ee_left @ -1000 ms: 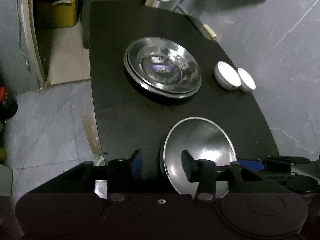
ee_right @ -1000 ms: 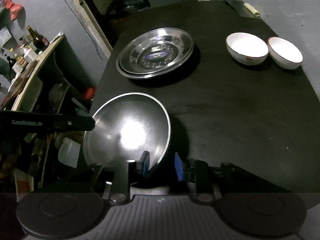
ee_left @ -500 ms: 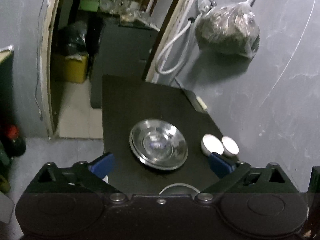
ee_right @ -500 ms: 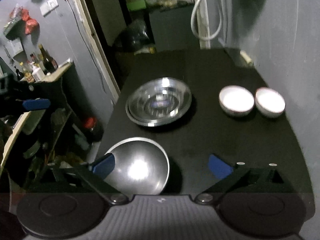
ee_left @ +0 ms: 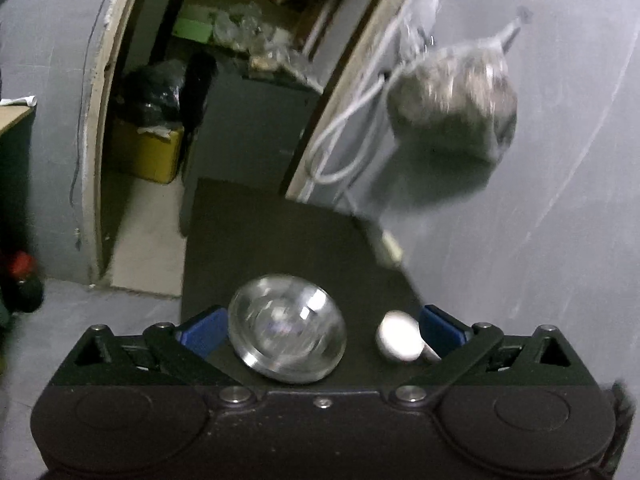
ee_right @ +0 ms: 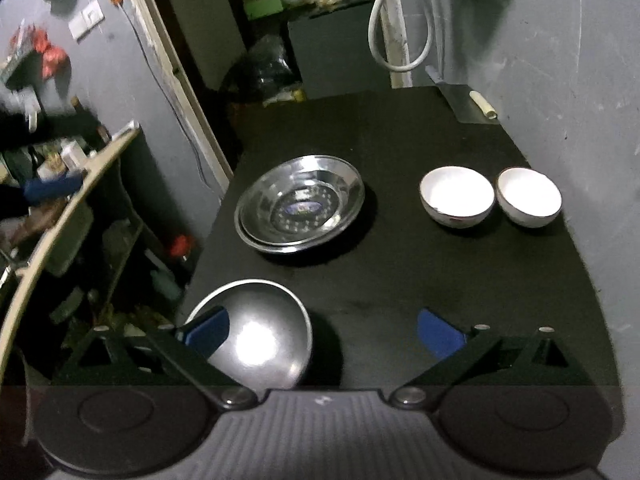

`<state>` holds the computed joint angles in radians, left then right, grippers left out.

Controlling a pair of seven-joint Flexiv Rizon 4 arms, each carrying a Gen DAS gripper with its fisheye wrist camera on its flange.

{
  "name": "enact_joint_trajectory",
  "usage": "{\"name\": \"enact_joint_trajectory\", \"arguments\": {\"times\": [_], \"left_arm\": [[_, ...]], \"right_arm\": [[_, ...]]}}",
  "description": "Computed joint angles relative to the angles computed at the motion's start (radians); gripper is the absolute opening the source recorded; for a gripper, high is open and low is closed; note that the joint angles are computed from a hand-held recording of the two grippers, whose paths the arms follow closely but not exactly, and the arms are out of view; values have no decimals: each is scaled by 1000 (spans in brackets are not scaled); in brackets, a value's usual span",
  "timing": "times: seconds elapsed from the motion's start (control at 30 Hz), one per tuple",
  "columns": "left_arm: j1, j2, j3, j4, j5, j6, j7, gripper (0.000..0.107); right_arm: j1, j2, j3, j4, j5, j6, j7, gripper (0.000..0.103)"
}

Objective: Organize plates and bowls
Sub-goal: 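Move the left tool to the two red-rimmed white bowls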

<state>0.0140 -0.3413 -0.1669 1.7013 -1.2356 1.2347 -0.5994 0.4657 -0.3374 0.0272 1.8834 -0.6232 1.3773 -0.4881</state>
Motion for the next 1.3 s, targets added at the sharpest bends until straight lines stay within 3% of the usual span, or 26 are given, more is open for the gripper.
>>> {"name": "enact_joint_trajectory", "arguments": {"times": [0.07,0.27,0.4,0.63,0.9,1.0,1.13,1.3], "left_arm": [[2,-14,-8,-33,-21,7,9,102],[27,-61,16,-108,192,-54,-92,102],[64,-91,-9,-144,259,-122,-65,102],[80,-132,-50,-191,259,-188,-13,102],[56,-155,-16,-203,363,-244,-93,102],[51,-167,-19,-213,400,-240,-110,102],[37,-198,-26,-248,444,-222,-127,102],[-7,-293,-18,-378,580,-211,-187,102]], "right_arm": [[3,3,1,-22,0,-58,-4,103],[31,-1,-26,-54,-84,-145,131,103],[45,-4,-59,-36,-178,-123,323,103],[68,41,-139,7,-551,-130,732,103],[-17,42,-62,27,-629,-145,862,103],[-59,20,-21,21,-548,-142,834,103],[-85,-2,-44,37,-551,-68,881,103],[-113,-35,-104,31,-641,32,970,103]]}}
